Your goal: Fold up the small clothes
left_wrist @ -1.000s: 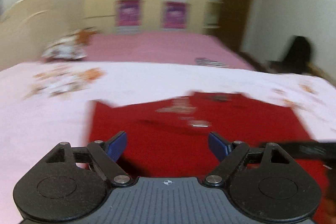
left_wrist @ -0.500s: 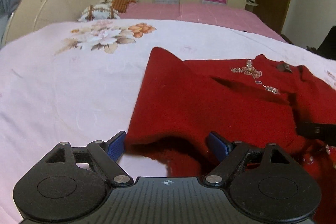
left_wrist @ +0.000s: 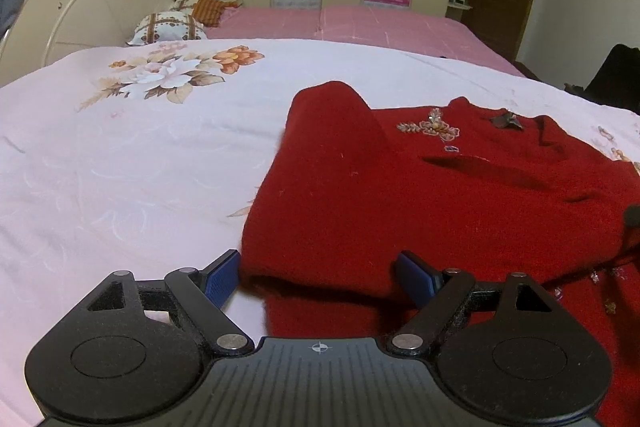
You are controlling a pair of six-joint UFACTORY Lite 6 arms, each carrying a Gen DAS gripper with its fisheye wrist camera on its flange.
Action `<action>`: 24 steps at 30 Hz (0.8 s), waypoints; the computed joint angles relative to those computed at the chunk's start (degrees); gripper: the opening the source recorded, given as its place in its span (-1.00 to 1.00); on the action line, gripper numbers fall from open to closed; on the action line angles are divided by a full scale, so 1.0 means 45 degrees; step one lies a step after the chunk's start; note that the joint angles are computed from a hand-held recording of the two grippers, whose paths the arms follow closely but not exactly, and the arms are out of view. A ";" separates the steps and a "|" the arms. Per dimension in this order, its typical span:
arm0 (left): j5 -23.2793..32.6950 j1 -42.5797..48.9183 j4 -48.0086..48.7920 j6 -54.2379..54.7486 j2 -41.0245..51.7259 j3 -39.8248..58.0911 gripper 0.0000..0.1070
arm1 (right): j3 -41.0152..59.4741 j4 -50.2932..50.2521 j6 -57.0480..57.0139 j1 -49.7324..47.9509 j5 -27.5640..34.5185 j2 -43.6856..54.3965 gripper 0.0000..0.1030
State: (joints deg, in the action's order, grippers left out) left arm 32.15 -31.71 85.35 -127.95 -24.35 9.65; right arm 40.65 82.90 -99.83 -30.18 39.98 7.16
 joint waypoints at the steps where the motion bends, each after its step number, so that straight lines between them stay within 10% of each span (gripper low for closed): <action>1: 0.0001 0.0011 -0.0005 0.0010 -0.0026 -0.0007 0.56 | 0.0133 -0.0132 0.0095 -0.0126 0.0142 0.0036 0.15; 4: 0.0033 0.0048 0.0010 0.0077 -0.0097 -0.0051 0.56 | 0.0244 -0.0234 0.0197 -0.0318 0.0176 0.0178 0.00; 6: 0.0128 -0.0028 -0.0147 0.0141 -0.0152 -0.0047 0.56 | 0.0486 0.0063 0.0190 -0.0173 -0.0212 0.0427 -0.66; 8: 0.0245 -0.0092 -0.0377 0.0248 -0.0339 -0.0053 0.56 | 0.0269 0.0623 -0.0212 0.0163 -0.0587 0.0354 -0.87; 17: 0.0368 0.1434 0.0765 -0.0770 0.0289 0.0496 0.56 | -0.0364 0.4219 -0.5702 0.0624 0.0173 -0.1951 -0.89; 24: -0.0429 0.2391 0.3369 -0.3224 0.1919 0.0587 0.56 | 0.2436 0.1851 -0.3959 0.0509 -0.1968 0.2130 -0.88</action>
State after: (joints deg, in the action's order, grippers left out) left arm 30.22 -20.95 100.51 -142.46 -15.71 12.29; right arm 51.61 91.23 -117.65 -27.89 31.12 16.75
